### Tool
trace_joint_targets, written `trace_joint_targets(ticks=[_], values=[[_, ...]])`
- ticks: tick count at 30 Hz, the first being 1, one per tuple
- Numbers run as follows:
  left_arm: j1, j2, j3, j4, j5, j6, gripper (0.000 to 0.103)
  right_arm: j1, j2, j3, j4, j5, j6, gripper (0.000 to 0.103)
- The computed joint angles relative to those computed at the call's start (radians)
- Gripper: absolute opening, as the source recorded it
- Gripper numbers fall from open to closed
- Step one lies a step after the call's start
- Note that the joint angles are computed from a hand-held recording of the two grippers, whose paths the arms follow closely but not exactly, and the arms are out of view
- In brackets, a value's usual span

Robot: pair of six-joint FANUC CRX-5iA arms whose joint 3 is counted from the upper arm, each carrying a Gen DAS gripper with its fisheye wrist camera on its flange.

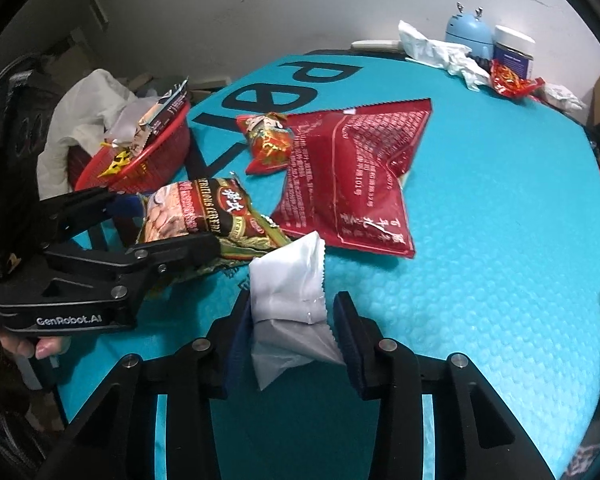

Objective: Organize snacks
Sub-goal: 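Grasp the patterned chip bag with left tool while right tool grasps white wrapper, then lift the chip bag with left tool while right tool lifts the white wrapper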

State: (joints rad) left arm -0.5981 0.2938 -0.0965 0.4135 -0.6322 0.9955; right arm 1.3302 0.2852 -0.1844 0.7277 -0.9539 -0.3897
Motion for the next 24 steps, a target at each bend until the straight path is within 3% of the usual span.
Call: trace_joint_targets(ticks=[10, 24], values=[[0.004, -0.075, -0.085, 0.009, -0.040, 0.032, 0.067, 0.055, 0.002, 0.028, -0.048, -0.060, -0.006, 0.040], [-0.005, -0.156, -0.179, -0.003, -0.095, 0.113, 0.067, 0.118, -0.009, 0.022, -0.060, -0.070, 0.017, 0.041]])
